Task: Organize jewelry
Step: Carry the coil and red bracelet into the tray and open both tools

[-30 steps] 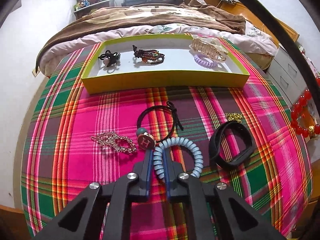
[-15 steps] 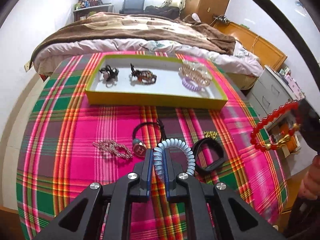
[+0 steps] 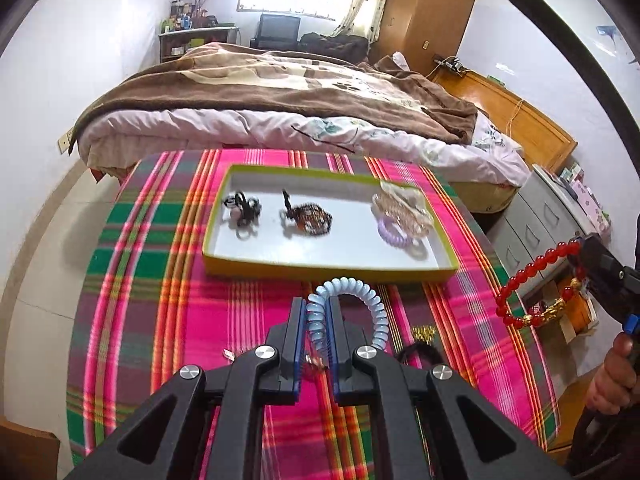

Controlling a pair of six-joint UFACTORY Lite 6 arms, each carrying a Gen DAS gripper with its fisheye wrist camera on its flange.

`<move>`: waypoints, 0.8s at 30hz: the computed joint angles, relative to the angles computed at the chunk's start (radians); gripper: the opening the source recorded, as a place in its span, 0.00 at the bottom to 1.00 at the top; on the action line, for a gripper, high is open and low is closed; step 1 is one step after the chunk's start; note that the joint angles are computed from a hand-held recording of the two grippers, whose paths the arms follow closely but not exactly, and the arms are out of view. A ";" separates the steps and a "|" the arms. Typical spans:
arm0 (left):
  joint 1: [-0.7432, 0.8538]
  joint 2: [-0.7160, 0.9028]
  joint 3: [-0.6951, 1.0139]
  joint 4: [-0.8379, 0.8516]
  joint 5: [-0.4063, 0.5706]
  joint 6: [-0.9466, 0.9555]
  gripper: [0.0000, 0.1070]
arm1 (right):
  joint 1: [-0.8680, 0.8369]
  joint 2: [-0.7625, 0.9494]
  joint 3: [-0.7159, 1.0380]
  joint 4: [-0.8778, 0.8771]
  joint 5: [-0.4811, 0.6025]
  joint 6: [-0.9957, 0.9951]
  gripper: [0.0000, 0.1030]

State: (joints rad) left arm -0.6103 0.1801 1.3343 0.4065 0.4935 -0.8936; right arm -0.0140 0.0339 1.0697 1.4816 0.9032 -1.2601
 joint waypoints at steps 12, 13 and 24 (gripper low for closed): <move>0.138 0.255 0.303 -0.174 0.024 0.246 0.09 | 0.096 0.406 0.463 -0.094 -0.083 0.174 0.10; 0.149 0.283 0.329 -0.193 0.027 0.268 0.09 | 0.101 0.446 0.507 -0.101 -0.083 0.190 0.10; 0.238 0.527 0.545 -0.306 0.054 0.408 0.09 | 0.161 0.865 1.021 -0.321 -0.127 0.494 0.10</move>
State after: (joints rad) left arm -0.3726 0.7069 1.8790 0.1004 0.5470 -0.4858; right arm 0.1474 0.8993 2.0911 1.1603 0.7761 -0.7660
